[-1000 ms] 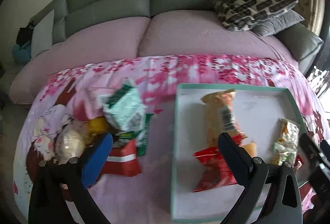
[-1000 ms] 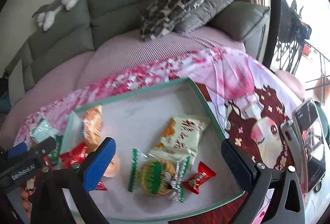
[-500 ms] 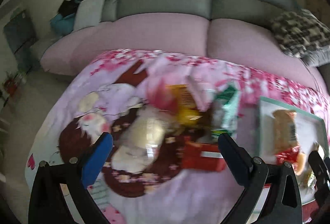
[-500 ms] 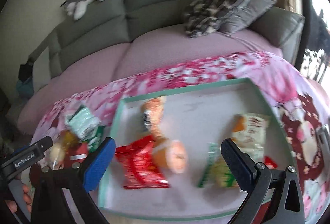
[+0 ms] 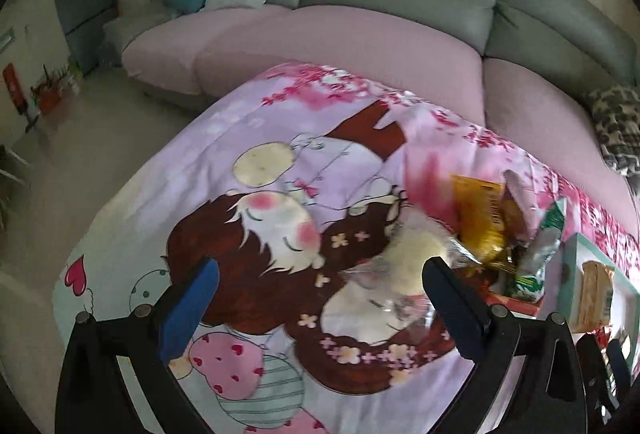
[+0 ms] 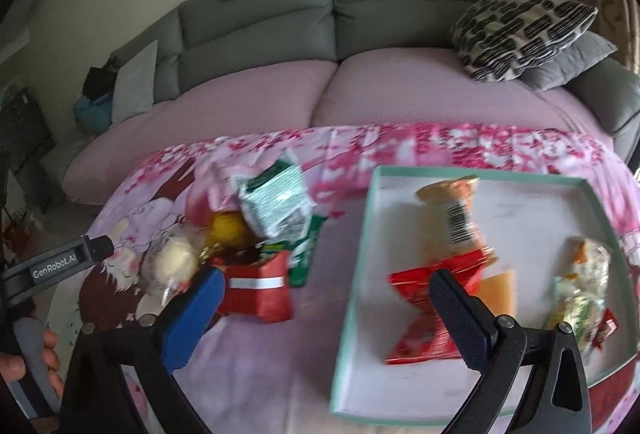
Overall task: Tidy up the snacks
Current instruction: 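Move both tools back toward the snack pile, then grasp the red packet with the right gripper while the left grasps the clear-wrapped round bun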
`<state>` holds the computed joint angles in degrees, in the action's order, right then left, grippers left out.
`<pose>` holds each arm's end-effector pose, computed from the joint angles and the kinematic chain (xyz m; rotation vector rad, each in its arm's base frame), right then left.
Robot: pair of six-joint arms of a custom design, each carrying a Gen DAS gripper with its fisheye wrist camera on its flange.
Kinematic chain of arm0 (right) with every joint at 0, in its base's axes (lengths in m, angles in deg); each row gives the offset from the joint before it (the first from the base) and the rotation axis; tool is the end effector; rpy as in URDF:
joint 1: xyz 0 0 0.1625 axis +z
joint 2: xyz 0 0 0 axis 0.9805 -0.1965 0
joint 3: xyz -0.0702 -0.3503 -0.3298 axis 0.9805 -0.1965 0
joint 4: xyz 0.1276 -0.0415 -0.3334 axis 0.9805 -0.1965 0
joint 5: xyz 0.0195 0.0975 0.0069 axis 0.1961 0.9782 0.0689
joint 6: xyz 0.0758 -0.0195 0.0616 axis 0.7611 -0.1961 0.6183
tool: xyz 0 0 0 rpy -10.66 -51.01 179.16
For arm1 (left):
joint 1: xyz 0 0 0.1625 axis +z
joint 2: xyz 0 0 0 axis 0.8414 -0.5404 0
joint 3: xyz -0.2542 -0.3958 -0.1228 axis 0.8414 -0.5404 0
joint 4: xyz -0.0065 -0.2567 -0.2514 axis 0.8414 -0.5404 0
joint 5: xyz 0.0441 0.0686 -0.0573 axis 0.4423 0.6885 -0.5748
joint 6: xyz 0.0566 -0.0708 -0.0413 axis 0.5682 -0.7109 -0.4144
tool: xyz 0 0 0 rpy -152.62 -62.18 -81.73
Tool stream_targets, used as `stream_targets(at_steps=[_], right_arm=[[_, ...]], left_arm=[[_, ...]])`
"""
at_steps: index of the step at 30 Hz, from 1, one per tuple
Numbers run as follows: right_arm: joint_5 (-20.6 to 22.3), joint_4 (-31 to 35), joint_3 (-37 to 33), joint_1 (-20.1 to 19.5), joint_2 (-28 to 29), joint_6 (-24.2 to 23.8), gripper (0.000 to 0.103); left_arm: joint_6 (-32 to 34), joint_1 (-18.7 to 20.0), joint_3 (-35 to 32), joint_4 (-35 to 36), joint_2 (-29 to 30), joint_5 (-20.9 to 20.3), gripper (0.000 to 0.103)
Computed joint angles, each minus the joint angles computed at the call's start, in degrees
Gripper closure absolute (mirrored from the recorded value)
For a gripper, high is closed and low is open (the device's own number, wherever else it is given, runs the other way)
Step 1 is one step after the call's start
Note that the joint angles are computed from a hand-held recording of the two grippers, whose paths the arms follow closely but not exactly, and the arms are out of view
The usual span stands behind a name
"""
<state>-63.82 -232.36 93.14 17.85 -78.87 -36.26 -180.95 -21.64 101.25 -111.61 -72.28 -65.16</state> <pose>0.1641 -0.4470 0.0978 0.8277 -2.5809 0.7447 -0.1400 -0.3652 0.1323 -0.6517 1.8561 -1.0062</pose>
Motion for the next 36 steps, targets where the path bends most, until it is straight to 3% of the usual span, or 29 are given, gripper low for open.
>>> stream_targets(at_steps=[9, 14, 19, 27, 32, 36], right_arm=[[-1.26, 2.32, -1.67, 2.41, 4.12, 2.25, 0.0], [-1.99, 1.94, -2.65, 3.81, 6.71, 1.79, 0.0], [-4.1, 1.23, -4.07, 4.42, 8.97, 1.63, 0.0], [-6.25, 0.3, -5.92, 5.05, 11.76, -0.83, 0.001], [-7.35, 1.14, -7.03, 4.59, 12.8, -1.08, 0.004], [-7.28, 1.78, -7.58, 4.18, 13.37, -1.22, 0.009]], left_arm=[[5.29, 1.23, 4.69, -9.87, -2.25, 1.31, 0.002], [17.72, 3.29, 7.35, -24.54, -0.62, 3.51, 0.002], [33.78, 6.71, 9.72, -45.94, 3.9, 4.03, 0.002], [50.48, 10.13, 9.67, -65.09, 9.68, 2.75, 0.002], [53.37, 11.31, 9.58, -68.56, 10.99, 2.56, 0.003], [55.26, 11.96, 9.57, -70.83, 11.81, 2.28, 0.016]])
